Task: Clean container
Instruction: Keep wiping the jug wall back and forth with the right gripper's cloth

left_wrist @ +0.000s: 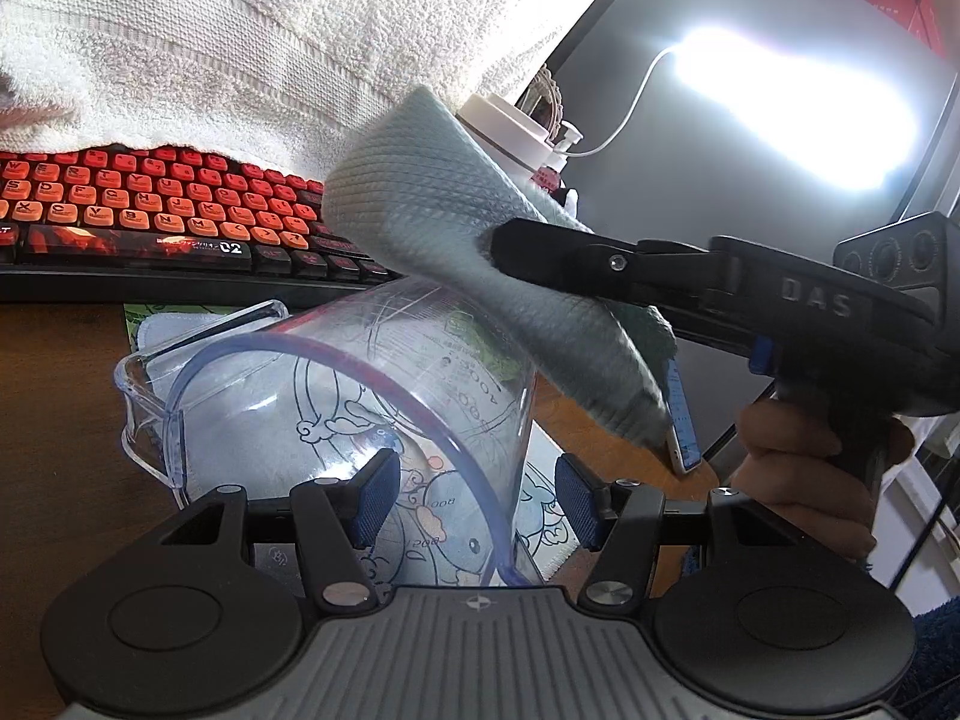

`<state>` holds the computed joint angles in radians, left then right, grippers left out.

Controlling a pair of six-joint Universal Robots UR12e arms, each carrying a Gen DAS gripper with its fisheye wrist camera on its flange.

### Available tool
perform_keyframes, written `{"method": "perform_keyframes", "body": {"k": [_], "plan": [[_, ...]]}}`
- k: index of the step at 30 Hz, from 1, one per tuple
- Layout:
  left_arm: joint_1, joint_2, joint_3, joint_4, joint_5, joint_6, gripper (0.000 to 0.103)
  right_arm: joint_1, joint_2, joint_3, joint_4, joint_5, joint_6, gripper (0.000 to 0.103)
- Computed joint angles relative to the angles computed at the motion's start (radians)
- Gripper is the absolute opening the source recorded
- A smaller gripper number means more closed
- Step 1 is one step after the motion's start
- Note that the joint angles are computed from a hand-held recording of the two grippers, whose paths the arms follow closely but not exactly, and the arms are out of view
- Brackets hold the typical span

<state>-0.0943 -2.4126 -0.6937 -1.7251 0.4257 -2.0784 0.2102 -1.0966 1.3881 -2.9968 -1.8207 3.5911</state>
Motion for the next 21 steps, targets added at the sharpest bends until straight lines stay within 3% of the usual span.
{"method": "perform_keyframes", "body": {"k": [3,8,21], "plan": [[0.000,0.000,-0.001,0.000,0.000,0.000,0.057,-0.001,0.000,0.001,-0.002,0.000,0.006,0.018],[-0.001,-0.001,0.001,0.000,-0.001,-0.002,0.056,0.001,0.014,-0.020,-0.005,0.092,-0.024,0.018],[-0.001,-0.003,0.004,0.000,-0.001,-0.003,0.057,0.008,0.020,-0.038,0.015,0.086,-0.048,0.018]]}}
